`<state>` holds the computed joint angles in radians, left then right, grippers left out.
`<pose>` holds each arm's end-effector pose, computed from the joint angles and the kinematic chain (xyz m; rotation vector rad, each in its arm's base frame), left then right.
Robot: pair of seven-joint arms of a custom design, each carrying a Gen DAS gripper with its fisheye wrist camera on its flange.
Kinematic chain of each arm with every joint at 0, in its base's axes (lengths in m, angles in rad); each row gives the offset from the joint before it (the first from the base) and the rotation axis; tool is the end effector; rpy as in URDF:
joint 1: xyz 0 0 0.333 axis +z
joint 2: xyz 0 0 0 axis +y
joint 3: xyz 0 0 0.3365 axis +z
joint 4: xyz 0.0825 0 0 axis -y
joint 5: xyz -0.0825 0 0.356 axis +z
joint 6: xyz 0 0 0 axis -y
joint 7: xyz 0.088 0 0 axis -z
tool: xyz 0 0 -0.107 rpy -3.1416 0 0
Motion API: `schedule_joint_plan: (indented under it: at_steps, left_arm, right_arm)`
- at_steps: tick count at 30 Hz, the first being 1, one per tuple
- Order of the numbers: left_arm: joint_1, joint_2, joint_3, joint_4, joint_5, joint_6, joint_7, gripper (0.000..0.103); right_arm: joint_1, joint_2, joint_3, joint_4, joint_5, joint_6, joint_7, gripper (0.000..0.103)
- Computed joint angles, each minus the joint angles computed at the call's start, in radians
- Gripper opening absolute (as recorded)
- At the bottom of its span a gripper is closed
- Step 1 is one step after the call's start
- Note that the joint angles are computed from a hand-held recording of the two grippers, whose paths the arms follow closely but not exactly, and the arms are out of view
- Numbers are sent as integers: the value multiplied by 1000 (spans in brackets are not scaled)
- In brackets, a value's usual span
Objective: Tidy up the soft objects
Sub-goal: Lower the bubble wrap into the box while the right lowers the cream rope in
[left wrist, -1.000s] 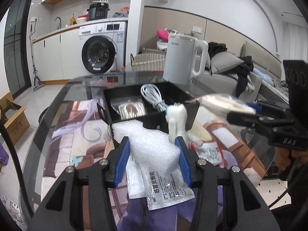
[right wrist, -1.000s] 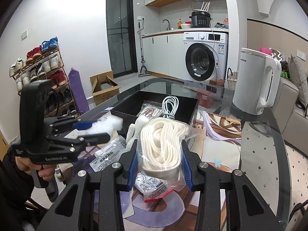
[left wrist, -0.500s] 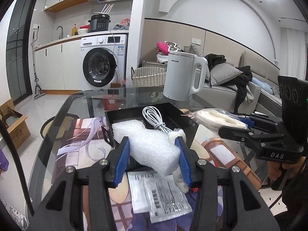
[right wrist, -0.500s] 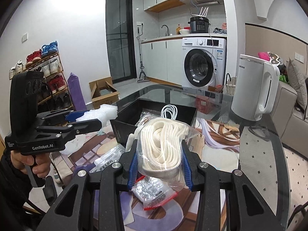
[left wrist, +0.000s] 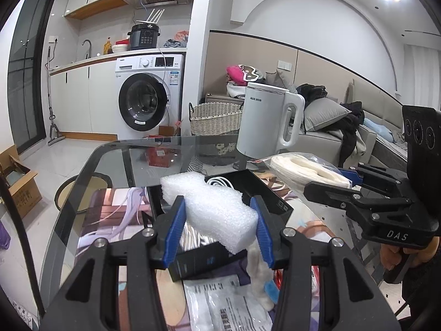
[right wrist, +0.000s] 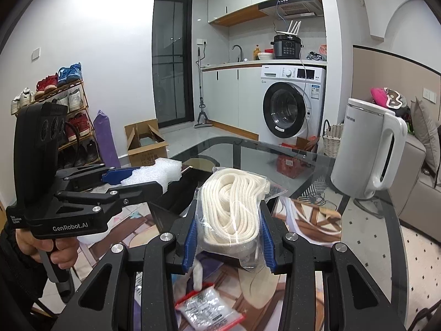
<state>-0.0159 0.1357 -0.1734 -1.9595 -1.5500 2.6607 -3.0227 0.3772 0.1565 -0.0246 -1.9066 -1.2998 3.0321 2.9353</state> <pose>0.5896 -0.0794 0.4815 -1.1248 2.1217 -1.4117 0.5361 0.2760 0.5198 -1.7174 1.3648 -0.7916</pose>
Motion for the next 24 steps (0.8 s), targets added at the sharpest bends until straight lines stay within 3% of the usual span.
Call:
schedule_joint_plan:
  at_steps: [12, 24]
  left_arm:
    - [-2, 69, -25, 71, 48, 60, -44, 47]
    - [3, 152, -74, 144, 129, 130, -109, 47]
  right_arm:
    - [19, 72, -41, 73, 124, 5, -123, 39]
    - [37, 185, -70, 145, 413, 40, -402, 39]
